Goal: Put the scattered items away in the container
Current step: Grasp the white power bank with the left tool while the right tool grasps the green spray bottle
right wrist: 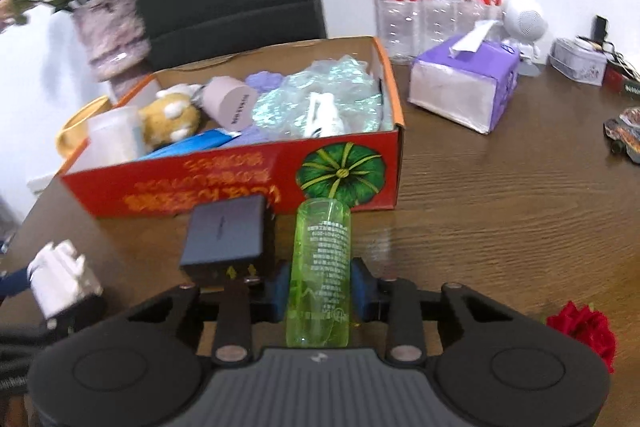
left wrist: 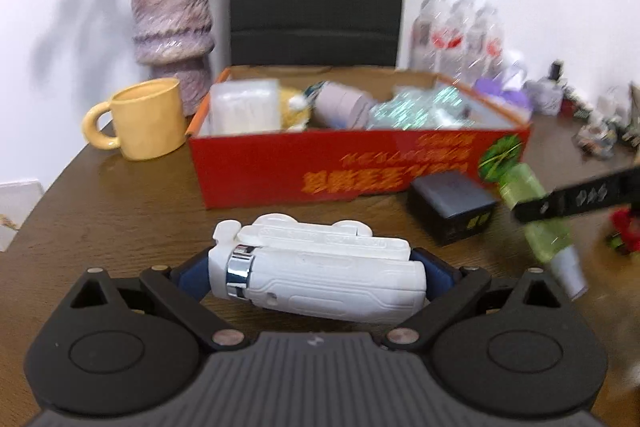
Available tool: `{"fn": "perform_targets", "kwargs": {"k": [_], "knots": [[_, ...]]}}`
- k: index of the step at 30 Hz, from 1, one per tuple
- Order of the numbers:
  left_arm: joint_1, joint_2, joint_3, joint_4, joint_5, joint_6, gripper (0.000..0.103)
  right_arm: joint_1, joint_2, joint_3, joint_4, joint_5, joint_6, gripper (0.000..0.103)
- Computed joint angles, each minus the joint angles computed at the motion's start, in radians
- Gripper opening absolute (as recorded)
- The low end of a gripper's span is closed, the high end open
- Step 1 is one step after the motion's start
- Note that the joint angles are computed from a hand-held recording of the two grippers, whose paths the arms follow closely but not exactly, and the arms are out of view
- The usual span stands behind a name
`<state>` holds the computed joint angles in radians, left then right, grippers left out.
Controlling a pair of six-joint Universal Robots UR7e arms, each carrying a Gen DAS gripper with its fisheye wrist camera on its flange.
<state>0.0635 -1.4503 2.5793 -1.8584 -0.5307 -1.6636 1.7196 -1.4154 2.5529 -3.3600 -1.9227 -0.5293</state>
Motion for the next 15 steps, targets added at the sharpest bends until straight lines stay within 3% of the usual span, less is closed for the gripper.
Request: {"fn": "perform_targets", "kwargs": {"k": [3,7,12,15], "knots": [[-0.027,-0.003,-0.014,0.042,0.030,-0.027,0.101,0.005,-0.042,0.029,-0.011,0.015,-0.023,0.030],[-0.005,-0.021,-0.045,0.038,0.069,-0.004,0.101,0.026,-0.099,0.034,-0.010,0.051,-0.012,0.030],[0.102,-0.008,-0.119,-0.071,0.180,0.187,0.101,0.093,-0.071,-0.064,0.027,0.086,0.036,0.030],[0.184,0.043,-0.166,-0.282,0.226,0.405,0.101,0.129,-0.030,-0.144,0.047,0.117,0.065,0.030]]}}
